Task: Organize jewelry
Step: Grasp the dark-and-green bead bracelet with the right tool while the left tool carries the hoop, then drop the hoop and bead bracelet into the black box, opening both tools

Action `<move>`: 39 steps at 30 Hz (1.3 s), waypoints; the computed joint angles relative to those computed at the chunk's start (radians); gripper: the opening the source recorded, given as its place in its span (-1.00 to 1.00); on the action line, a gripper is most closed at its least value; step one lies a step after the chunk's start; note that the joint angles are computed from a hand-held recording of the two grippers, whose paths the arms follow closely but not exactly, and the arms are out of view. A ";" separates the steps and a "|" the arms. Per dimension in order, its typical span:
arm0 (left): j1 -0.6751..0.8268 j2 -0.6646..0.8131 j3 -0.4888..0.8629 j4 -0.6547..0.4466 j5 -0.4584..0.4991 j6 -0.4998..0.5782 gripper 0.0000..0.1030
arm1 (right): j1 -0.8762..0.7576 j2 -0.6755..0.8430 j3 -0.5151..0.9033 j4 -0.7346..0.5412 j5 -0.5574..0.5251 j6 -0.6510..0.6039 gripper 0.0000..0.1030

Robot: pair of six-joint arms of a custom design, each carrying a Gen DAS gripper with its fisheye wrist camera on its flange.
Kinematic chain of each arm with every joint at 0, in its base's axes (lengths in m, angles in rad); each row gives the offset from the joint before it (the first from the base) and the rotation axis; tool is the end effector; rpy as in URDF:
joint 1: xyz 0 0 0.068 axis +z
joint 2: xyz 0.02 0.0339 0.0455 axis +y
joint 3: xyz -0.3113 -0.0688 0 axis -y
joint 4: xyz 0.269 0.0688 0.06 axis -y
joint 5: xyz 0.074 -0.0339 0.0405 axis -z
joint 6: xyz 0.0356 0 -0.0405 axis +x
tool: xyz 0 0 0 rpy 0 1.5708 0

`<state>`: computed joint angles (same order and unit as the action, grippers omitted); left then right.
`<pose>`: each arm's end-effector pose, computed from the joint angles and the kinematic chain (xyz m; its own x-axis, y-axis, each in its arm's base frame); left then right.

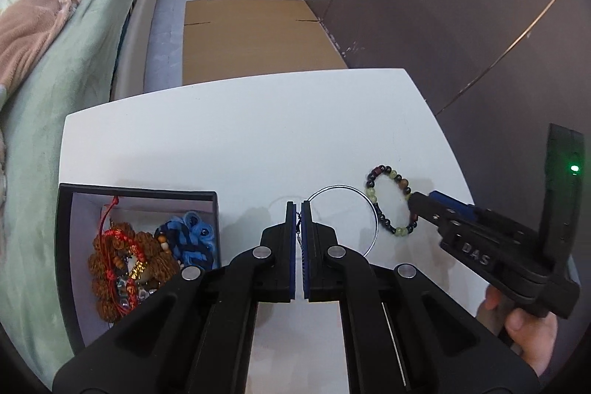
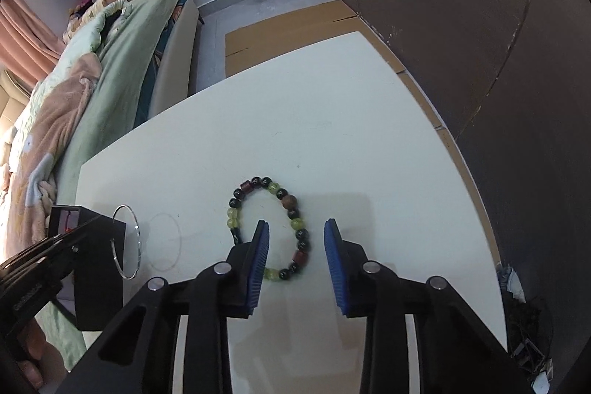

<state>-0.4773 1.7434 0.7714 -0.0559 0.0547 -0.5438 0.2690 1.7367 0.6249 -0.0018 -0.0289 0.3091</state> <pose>0.2933 -0.1539 0.1380 -0.9011 -0.1156 -0.4179 0.0205 0.9514 -0.3074 0.2820 0.0788 0.1076 -0.9086 0.0649 -0.4126 -0.0016 0.9873 0.1590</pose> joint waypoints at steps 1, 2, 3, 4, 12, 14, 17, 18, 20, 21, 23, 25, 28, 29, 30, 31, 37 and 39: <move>0.010 -0.002 -0.012 0.021 0.014 0.002 -0.93 | 0.006 0.007 0.006 0.004 0.012 0.000 -0.43; 0.019 -0.005 -0.021 0.035 0.027 0.003 -0.93 | 0.016 0.019 0.016 0.006 0.031 0.001 -0.43; 0.030 -0.011 -0.039 0.063 0.033 0.000 -0.93 | 0.023 0.033 0.028 0.002 0.045 0.004 -0.44; 0.038 -0.018 -0.052 0.082 0.031 -0.002 -0.93 | 0.026 0.043 0.034 0.001 0.049 0.005 -0.50; 0.120 -0.042 -0.085 0.151 0.142 0.020 -0.93 | -0.014 0.104 0.076 0.018 -0.027 0.012 -0.81; 0.132 -0.053 -0.088 0.154 0.158 0.029 -0.93 | -0.026 0.101 0.069 0.033 -0.055 0.033 -0.82; 0.157 -0.069 -0.096 0.153 0.176 0.037 -0.93 | -0.023 0.059 0.046 0.053 -0.061 0.054 -0.82; 0.170 -0.073 -0.098 0.149 0.185 0.042 -0.93 | -0.019 0.044 0.039 0.058 -0.070 0.060 -0.82; 0.194 -0.090 -0.106 0.142 0.197 0.049 -0.93 | -0.003 0.017 0.027 0.064 -0.080 0.075 -0.83; 0.215 -0.107 -0.112 0.133 0.205 0.056 -0.93 | 0.003 0.001 0.022 0.062 -0.086 0.078 -0.83; 0.240 -0.136 -0.127 0.120 0.214 0.064 -0.93 | 0.021 -0.046 0.000 0.068 -0.096 0.094 -0.83; 0.268 -0.174 -0.138 0.089 0.212 0.089 -0.93 | 0.056 -0.098 -0.021 0.082 -0.096 0.107 -0.83; 0.292 -0.219 -0.148 0.038 0.216 0.121 -0.93 | 0.096 -0.156 -0.041 0.089 -0.096 0.125 -0.83; 0.296 -0.232 -0.148 0.017 0.207 0.135 -0.93 | 0.115 -0.176 -0.046 0.092 -0.096 0.135 -0.83; 0.297 -0.240 -0.149 0.004 0.199 0.144 -0.93 | 0.131 -0.196 -0.052 0.098 -0.096 0.143 -0.83; 0.297 -0.251 -0.149 -0.014 0.188 0.157 -0.92 | 0.150 -0.220 -0.060 0.105 -0.095 0.150 -0.83; 0.329 -0.300 -0.160 -0.089 0.186 0.181 -0.40 | 0.239 -0.316 -0.090 0.145 -0.105 0.207 -0.83; 0.338 -0.345 -0.176 -0.085 0.172 0.172 0.23 | 0.276 -0.347 -0.100 0.166 -0.108 0.233 -0.82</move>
<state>-0.1395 1.3985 0.5953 -0.1407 0.2263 -0.3721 0.5455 1.3902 0.5244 0.1643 -0.1371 0.5423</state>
